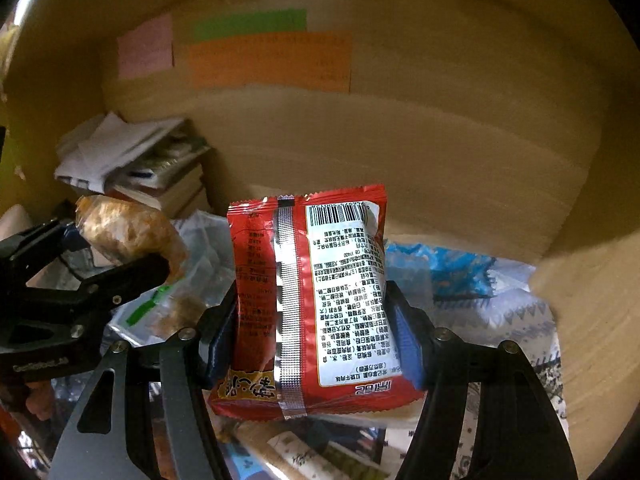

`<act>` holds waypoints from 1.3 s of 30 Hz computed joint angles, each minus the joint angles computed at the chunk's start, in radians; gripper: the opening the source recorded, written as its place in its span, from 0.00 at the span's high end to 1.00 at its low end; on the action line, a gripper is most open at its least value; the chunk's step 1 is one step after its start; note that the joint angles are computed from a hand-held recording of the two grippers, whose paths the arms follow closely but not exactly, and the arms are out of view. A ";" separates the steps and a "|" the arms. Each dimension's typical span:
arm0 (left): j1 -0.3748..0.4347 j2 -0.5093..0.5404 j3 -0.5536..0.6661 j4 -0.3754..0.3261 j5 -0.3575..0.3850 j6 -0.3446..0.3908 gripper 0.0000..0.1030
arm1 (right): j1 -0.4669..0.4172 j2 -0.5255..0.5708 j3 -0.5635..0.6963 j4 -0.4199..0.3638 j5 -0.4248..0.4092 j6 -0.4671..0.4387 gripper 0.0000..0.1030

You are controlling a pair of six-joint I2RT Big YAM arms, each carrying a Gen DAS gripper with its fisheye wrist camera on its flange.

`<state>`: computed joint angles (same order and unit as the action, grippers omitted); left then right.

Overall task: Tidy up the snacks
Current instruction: 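Carry the peanut bag and red snack bag over the clear box and release both, then grasp the clear pastry bag with the left tool while the right tool grasps the cracker roll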

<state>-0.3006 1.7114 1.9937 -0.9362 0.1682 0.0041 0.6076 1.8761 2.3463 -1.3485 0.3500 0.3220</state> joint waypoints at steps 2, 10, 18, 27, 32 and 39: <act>-0.002 0.030 0.030 -0.017 -0.007 -0.005 0.28 | -0.006 0.016 0.019 -0.017 -0.009 -0.003 0.39; -0.006 0.057 0.059 -0.029 0.002 -0.005 0.26 | -0.015 0.031 0.041 -0.037 -0.014 -0.018 0.36; -0.004 -0.048 -0.057 0.032 0.023 0.045 0.16 | 0.005 -0.079 -0.082 0.048 -0.012 -0.035 0.32; -0.001 -0.190 -0.252 0.053 0.049 0.108 0.09 | 0.038 -0.215 -0.293 0.100 -0.025 -0.032 0.31; -0.010 -0.225 -0.334 0.023 0.062 0.128 0.09 | 0.040 -0.241 -0.383 0.085 -0.048 -0.015 0.30; -0.028 -0.230 -0.394 -0.007 0.102 0.133 0.09 | 0.023 -0.244 -0.458 0.072 -0.117 0.050 0.31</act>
